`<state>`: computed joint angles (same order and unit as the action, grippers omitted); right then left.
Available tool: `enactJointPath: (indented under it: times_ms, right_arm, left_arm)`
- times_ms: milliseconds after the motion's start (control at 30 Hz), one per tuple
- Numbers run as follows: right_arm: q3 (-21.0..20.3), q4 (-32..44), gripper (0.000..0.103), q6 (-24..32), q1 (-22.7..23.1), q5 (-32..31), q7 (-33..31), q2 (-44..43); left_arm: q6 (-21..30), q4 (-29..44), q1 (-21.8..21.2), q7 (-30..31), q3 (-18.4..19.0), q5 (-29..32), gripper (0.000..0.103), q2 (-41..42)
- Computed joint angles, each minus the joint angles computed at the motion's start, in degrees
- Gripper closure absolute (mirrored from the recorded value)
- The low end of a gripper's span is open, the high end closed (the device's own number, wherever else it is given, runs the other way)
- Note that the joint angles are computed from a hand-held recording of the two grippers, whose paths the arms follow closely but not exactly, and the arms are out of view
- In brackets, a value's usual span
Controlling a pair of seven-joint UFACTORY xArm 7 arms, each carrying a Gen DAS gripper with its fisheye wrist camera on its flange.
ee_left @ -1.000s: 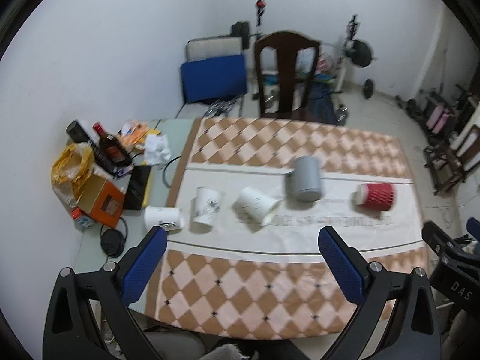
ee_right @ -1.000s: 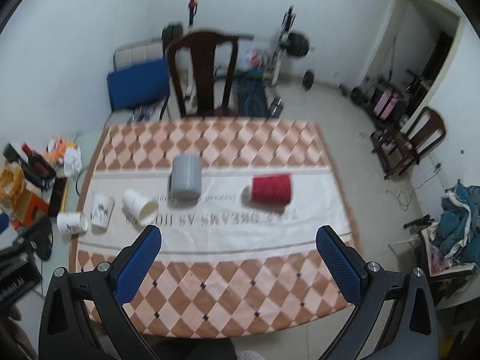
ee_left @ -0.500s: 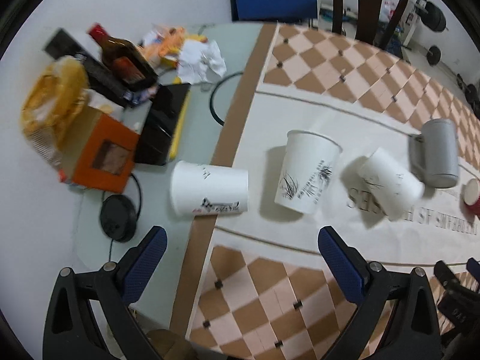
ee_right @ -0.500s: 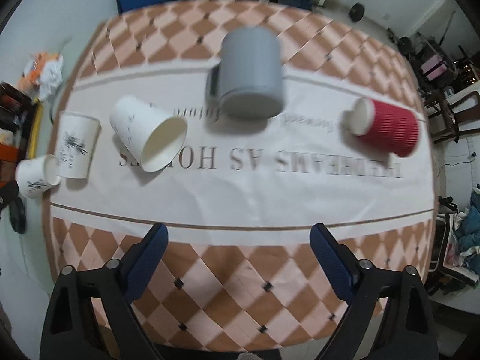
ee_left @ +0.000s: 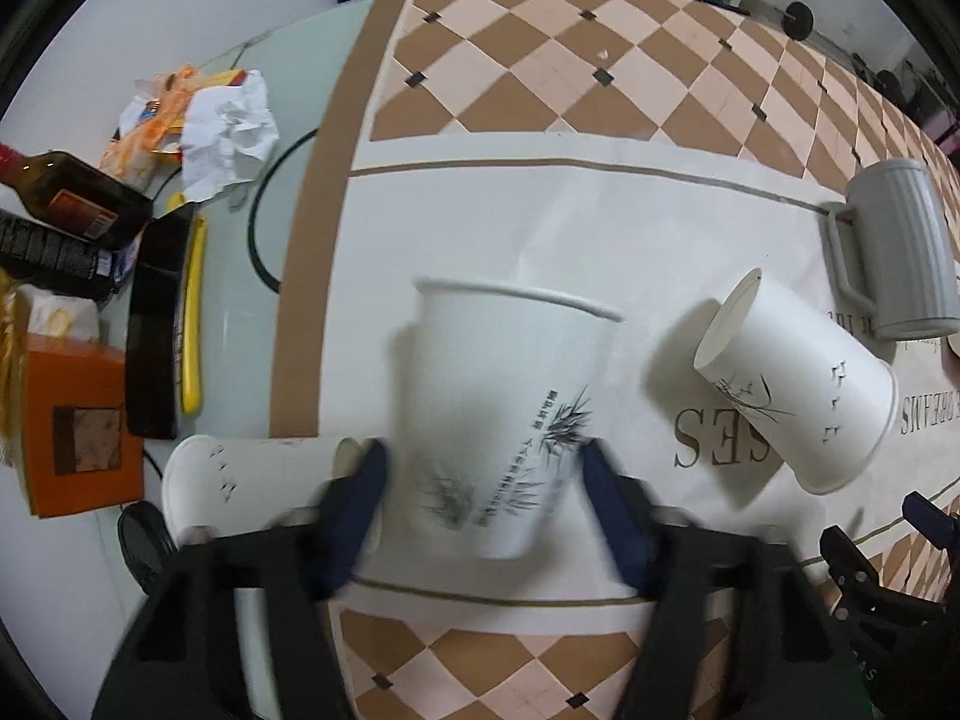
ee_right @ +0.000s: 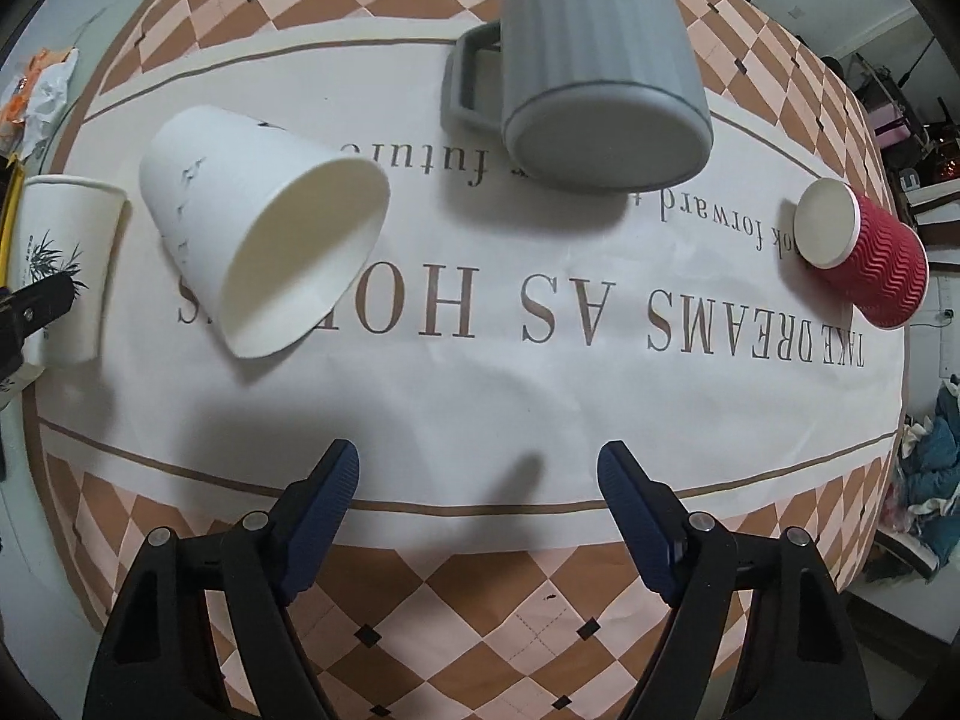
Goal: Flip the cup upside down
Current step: 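Reach the left gripper to the upright bamboo-print paper cup and close on it, then lift the bamboo-print cup off the cloth with the left gripper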
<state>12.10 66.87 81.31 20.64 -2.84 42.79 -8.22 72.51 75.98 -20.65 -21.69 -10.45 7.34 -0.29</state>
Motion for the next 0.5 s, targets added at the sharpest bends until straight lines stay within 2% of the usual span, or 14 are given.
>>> enactJointPath:
  times_ms: [167,500]
  right_arm:
    - [0.0,-0.1,0.020,0.2,-0.1,0.0,0.7,-0.5]
    - [-0.3,1.8,0.020,4.5,-1.0,-0.1,0.4,-5.3]
  left_arm:
    - [-1.1,-0.1,-0.3,0.5,-0.3,1.8,0.050,-0.8]
    - [2.0,1.5,-1.7,-2.0,-2.1,1.6,0.050,-5.6]
